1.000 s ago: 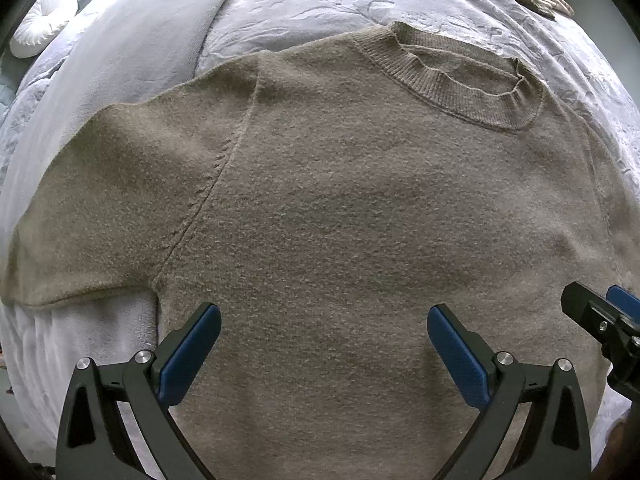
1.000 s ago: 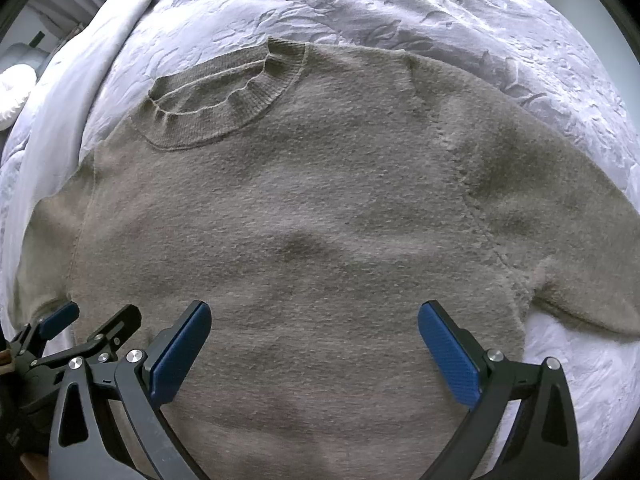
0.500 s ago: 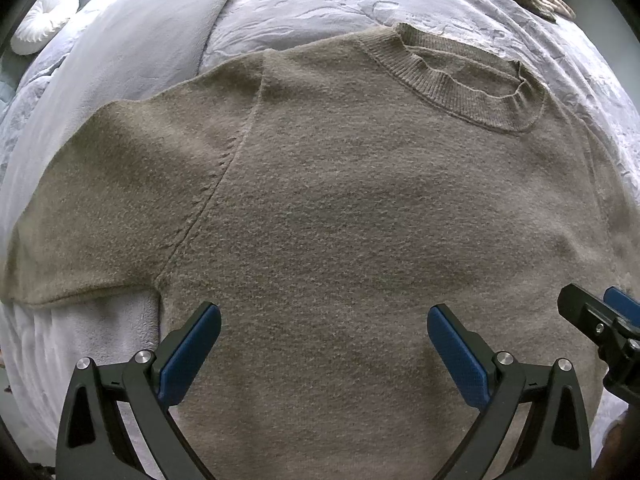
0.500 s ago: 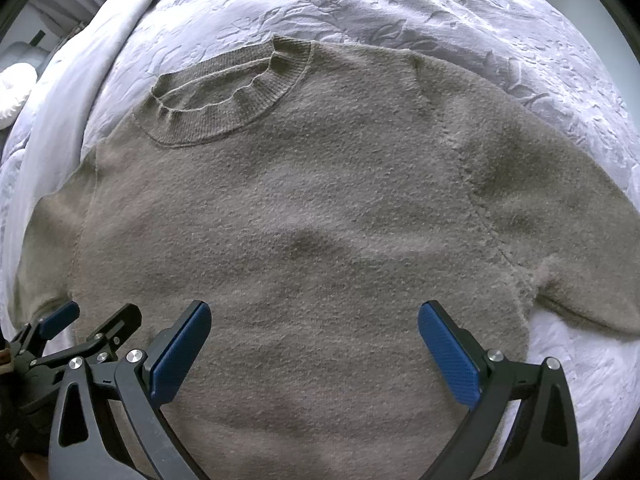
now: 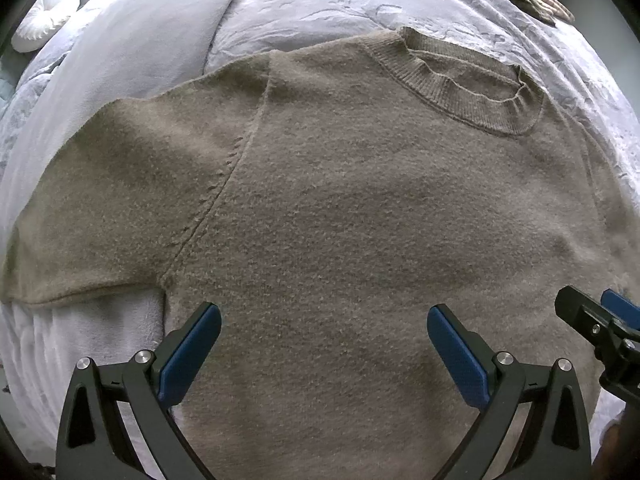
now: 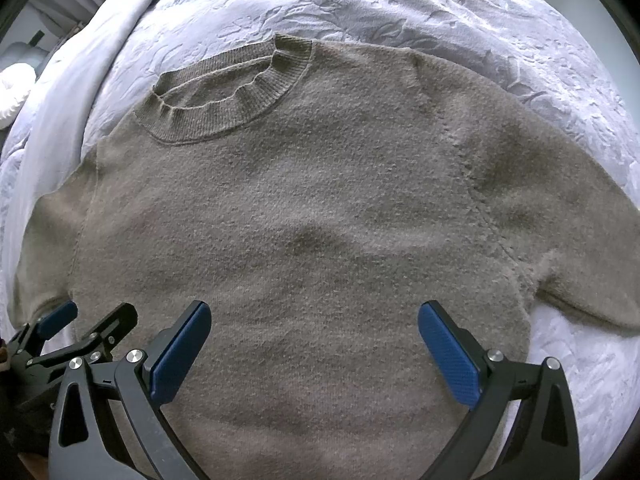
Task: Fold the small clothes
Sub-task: 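Grasp the sweater side edge with the left gripper and lift it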
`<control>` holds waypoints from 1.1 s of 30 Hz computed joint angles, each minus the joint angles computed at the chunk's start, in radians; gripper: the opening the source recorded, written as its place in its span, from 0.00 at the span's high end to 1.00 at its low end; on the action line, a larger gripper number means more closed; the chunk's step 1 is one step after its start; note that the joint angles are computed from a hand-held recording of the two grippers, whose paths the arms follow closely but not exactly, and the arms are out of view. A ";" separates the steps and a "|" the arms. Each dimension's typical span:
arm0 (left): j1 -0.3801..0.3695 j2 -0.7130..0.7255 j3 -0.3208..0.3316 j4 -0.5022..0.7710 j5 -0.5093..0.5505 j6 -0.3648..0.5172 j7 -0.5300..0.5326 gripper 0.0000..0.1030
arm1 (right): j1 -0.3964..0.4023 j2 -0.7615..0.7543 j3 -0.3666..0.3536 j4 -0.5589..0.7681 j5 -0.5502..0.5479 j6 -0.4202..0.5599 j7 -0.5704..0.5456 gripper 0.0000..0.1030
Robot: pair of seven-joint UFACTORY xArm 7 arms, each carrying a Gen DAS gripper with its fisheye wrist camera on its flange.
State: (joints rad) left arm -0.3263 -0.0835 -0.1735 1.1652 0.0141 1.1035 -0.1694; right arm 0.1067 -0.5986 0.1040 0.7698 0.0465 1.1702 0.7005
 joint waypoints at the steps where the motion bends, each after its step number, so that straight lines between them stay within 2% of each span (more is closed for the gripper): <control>1: 0.003 -0.002 0.004 -0.005 -0.001 -0.009 0.007 0.00 | 0.001 -0.004 0.002 -0.001 0.002 0.000 0.004 0.00; 5: 0.012 -0.020 0.018 -0.021 -0.057 -0.018 0.043 0.00 | 0.008 -0.012 -0.005 -0.001 0.016 -0.006 -0.005 0.00; 7: 0.020 -0.031 0.033 -0.026 -0.126 -0.012 0.073 0.00 | 0.018 -0.014 -0.005 0.000 0.033 -0.019 -0.011 0.00; 11: 0.047 -0.054 0.050 -0.045 -0.156 -0.022 0.091 0.00 | 0.036 -0.011 0.004 0.003 0.056 -0.065 -0.015 0.00; 13: 0.067 -0.073 0.081 -0.063 -0.228 -0.036 0.143 0.00 | 0.049 0.003 0.004 0.012 0.072 -0.088 -0.024 0.00; 15: 0.089 -0.095 0.098 -0.086 -0.258 -0.062 0.171 0.00 | 0.065 0.020 0.005 0.022 0.089 -0.106 -0.035 0.00; 21: 0.185 -0.159 0.157 -0.150 -0.246 -0.143 0.208 0.00 | 0.122 0.120 0.032 0.096 0.129 -0.141 -0.067 0.00; 23: 0.230 -0.172 0.203 -0.172 -0.274 -0.200 0.241 0.00 | 0.135 0.146 0.032 0.114 0.143 -0.146 -0.074 0.00; 26: 0.290 -0.174 0.238 -0.189 -0.279 -0.264 0.246 0.00 | 0.160 0.184 0.040 0.142 0.167 -0.149 -0.079 0.00; 27: 0.297 -0.167 0.262 -0.191 -0.292 -0.297 0.268 0.00 | 0.171 0.205 0.047 0.161 0.173 -0.145 -0.082 0.00; 28: 0.330 -0.155 0.258 -0.181 -0.278 -0.290 0.247 0.00 | 0.176 0.213 0.046 0.167 0.175 -0.142 -0.089 0.00; 33: 0.423 -0.081 0.319 -0.166 -0.342 -0.345 0.250 0.00 | 0.204 0.274 0.063 0.218 0.179 -0.129 -0.095 0.00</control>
State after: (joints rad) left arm 0.0971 -0.1640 0.1451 0.9990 -0.3283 0.7583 0.0806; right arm 0.3110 -0.3251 0.1674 0.9875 0.2251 1.0410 0.6051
